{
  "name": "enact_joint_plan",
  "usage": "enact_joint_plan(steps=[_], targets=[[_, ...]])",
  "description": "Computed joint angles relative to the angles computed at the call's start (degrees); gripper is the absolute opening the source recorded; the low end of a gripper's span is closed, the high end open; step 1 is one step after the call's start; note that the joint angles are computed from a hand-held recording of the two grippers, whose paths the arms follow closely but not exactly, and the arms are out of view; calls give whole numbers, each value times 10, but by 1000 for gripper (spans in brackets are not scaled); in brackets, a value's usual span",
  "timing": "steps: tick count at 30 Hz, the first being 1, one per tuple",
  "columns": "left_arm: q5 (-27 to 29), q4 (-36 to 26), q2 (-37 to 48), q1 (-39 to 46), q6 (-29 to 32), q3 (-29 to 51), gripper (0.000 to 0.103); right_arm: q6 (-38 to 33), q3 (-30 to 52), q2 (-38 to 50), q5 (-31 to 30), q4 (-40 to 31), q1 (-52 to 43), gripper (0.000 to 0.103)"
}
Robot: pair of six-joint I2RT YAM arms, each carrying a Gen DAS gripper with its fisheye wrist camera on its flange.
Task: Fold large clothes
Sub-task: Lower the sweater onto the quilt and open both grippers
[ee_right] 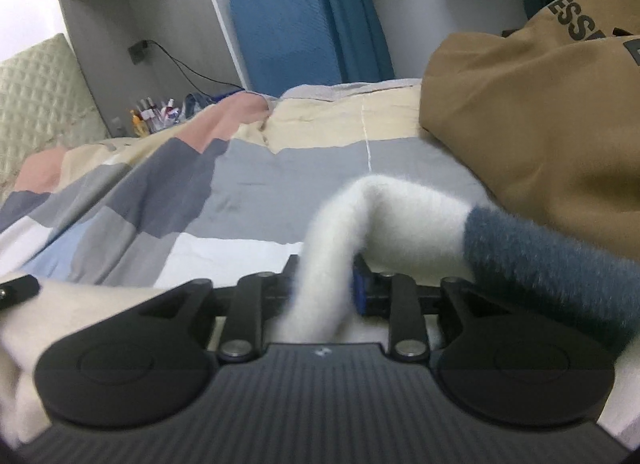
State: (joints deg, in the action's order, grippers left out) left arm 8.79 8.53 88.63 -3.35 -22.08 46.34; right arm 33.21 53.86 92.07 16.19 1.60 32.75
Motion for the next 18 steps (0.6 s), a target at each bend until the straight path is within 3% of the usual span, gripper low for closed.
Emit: enact_joint_plan(steps=[1,2,3,7,12,15,18], targets=[[5,-20,-23,-2,0,-4,42,1,-3,-8,-8,-4,1,55],[3,-45,-55,-5,-3,-11,67,6,-9,-20,-11,-10,2,67],[-6,-62,-83,-10,-9,-19,72,15,-19,-40,-10,-15,8,70],[-31,-178,-210,-35,-10,-27,72,19,-48,-114,-19,-40,28,69],[-98,-337,-355,-100,-18,-10,72,7,-56,-244,24,-129,84,69],[-156,-435,-440,-169,-51,9,72,-2,-35,-310,66,-219,138,69],[-266,-539,-506,-298,-113,40,72,-3,-6,-363,149,-314,231,69]])
